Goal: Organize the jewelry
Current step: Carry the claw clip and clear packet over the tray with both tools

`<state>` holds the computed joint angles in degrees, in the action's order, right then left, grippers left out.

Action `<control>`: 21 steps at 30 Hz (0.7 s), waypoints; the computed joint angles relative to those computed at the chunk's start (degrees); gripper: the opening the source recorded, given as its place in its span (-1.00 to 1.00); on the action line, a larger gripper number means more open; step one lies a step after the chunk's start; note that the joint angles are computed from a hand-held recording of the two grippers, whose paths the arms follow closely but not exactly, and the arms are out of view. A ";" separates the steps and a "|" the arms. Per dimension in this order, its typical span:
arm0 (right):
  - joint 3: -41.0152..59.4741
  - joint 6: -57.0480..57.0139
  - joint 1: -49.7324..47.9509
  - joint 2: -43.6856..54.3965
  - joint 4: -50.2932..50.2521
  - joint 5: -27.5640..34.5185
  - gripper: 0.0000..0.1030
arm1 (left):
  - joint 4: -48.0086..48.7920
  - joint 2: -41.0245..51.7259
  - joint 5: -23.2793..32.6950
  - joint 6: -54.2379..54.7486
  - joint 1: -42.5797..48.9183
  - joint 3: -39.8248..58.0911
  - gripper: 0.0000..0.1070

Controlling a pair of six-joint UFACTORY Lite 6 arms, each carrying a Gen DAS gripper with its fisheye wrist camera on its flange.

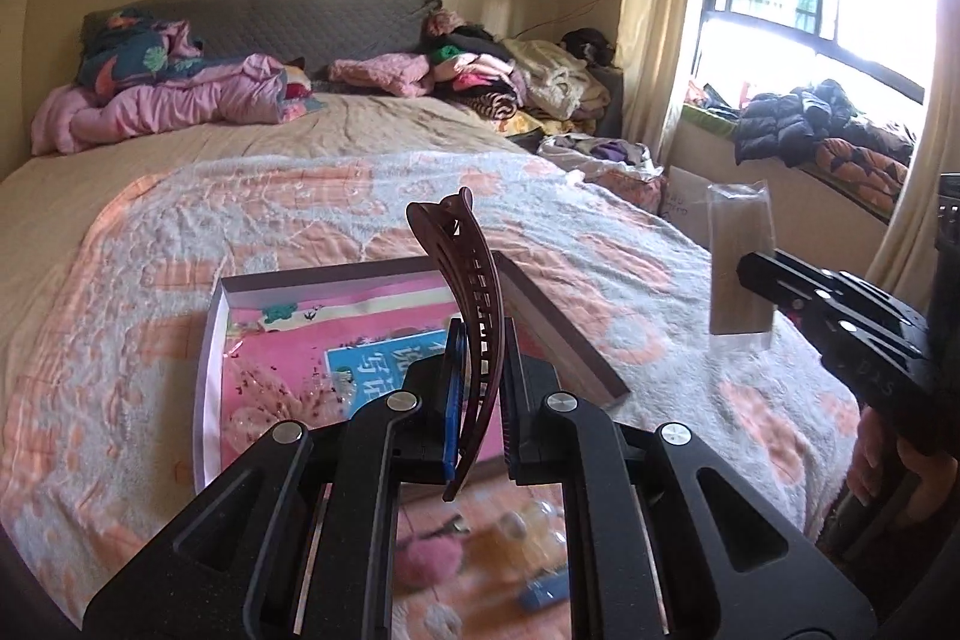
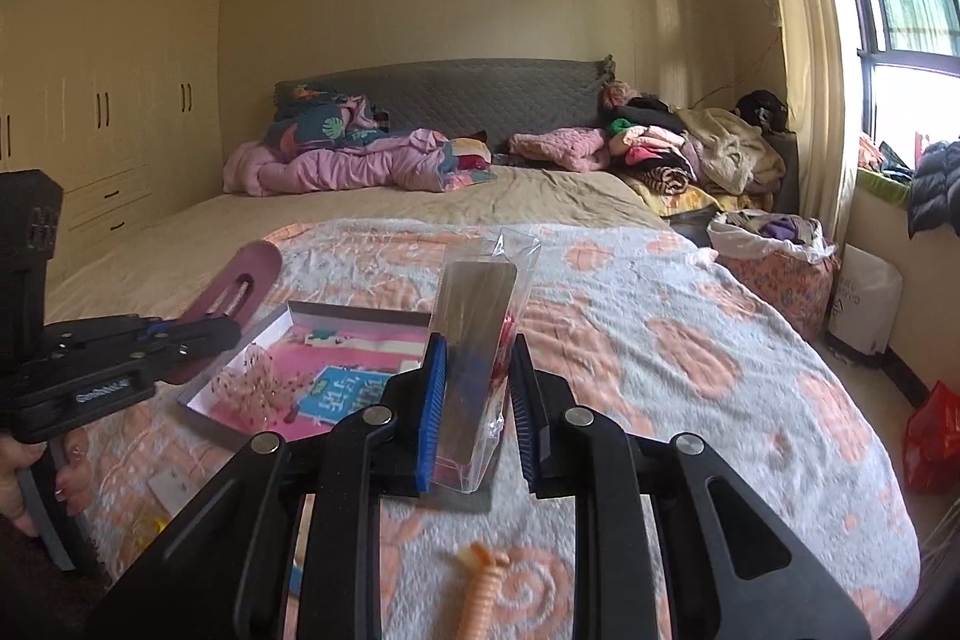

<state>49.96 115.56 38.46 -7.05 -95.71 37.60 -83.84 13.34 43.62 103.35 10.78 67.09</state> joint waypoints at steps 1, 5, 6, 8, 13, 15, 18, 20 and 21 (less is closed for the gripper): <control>1.21 0.06 -0.83 1.30 -0.66 -0.78 -0.60 | 0.49 1.90 -0.87 -0.88 -0.53 1.82 -0.91; 4.99 1.07 -3.59 6.10 -2.76 -3.47 -0.60 | 1.86 7.01 -3.27 -2.55 -2.03 6.39 -0.91; 5.89 1.36 -4.27 7.42 -3.29 -4.16 -0.60 | 2.06 8.04 -3.95 -2.75 -2.47 7.28 -0.91; 7.51 1.99 -5.23 9.77 -4.11 -5.06 -0.60 | 2.86 10.38 -4.97 -3.62 -3.36 9.09 -0.91; 12.30 2.71 -8.40 16.30 -5.84 -7.96 -0.60 | 5.35 15.41 -6.76 -5.95 -5.00 13.25 -0.91; 14.31 2.70 -9.43 19.10 -6.21 -8.84 -0.60 | 6.45 16.89 -7.28 -7.07 -5.54 14.58 -0.91; 16.48 3.18 -10.44 22.49 -6.63 -10.01 -0.60 | 8.49 19.71 -8.26 -9.43 -6.45 17.07 -0.91; 17.82 2.99 -11.27 24.63 -6.60 -10.99 -0.60 | 9.98 21.49 -8.65 -11.08 -6.80 18.65 -0.91; 18.63 2.96 -11.64 25.95 -6.42 -11.47 -0.60 | 10.56 22.02 -8.59 -11.76 -6.84 19.17 -0.91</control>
<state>68.59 118.52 26.82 18.90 -102.13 26.13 -73.28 35.36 35.04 91.59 3.94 86.26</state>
